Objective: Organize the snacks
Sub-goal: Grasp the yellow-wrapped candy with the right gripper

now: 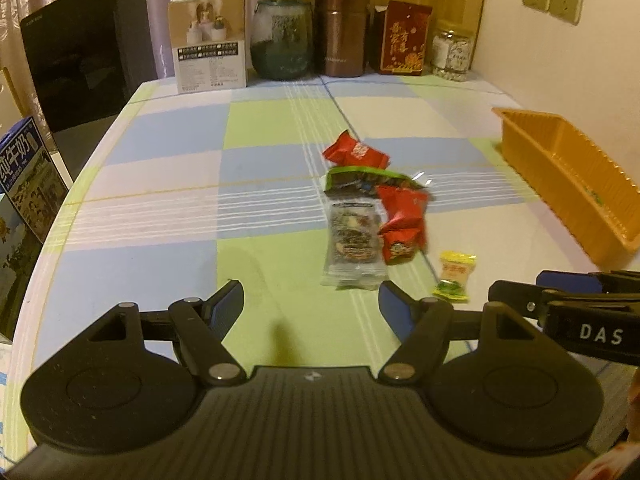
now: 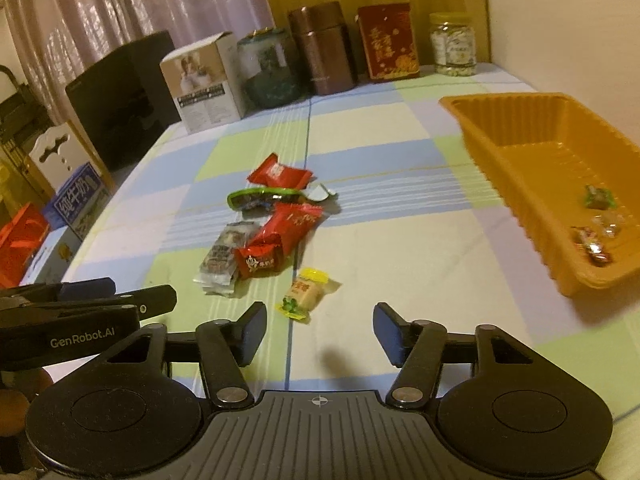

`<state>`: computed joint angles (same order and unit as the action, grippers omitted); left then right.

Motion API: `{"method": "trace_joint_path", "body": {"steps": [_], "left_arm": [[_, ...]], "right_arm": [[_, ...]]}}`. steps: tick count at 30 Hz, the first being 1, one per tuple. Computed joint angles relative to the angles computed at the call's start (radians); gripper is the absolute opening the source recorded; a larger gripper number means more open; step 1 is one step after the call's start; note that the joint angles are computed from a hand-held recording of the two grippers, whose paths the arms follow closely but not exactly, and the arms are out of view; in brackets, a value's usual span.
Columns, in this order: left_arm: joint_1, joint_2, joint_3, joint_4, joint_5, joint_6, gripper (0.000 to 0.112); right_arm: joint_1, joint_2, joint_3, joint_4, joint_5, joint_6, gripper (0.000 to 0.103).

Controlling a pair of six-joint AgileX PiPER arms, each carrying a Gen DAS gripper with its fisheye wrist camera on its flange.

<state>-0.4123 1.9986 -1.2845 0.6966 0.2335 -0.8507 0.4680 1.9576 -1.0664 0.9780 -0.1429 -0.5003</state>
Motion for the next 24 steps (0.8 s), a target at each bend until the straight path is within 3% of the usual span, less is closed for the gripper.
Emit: {"method": "trace_joint_path", "body": {"steps": [4,8,12,18,20,24], "left_arm": [[0.030,0.038,-0.021,-0.036,-0.030,0.037,0.072],[0.051,0.063,-0.033,-0.059,-0.055,0.047,0.072],[0.068,0.079,-0.033,-0.113,-0.088,0.085,0.072],[0.079,0.097,-0.042,-0.278,-0.113,0.244,0.072],[0.079,0.103,-0.049,-0.332,-0.114,0.300,0.072],[0.069,0.118,-0.070,-0.392,-0.115,0.377,0.072]], "right_arm": [[0.010,0.076,-0.087,0.199,0.003,-0.219,0.050],[0.020,0.137,-0.155,0.279,0.010,-0.315,0.042],[0.041,0.193,-0.226,0.502,-0.020,-0.557,0.040],[0.067,0.249,-0.300,0.586,-0.092,-0.696,0.038],[0.072,0.259,-0.311,0.599,-0.113,-0.736,0.026],[0.058,0.242,-0.280,0.497,-0.100,-0.647,0.022]]}}
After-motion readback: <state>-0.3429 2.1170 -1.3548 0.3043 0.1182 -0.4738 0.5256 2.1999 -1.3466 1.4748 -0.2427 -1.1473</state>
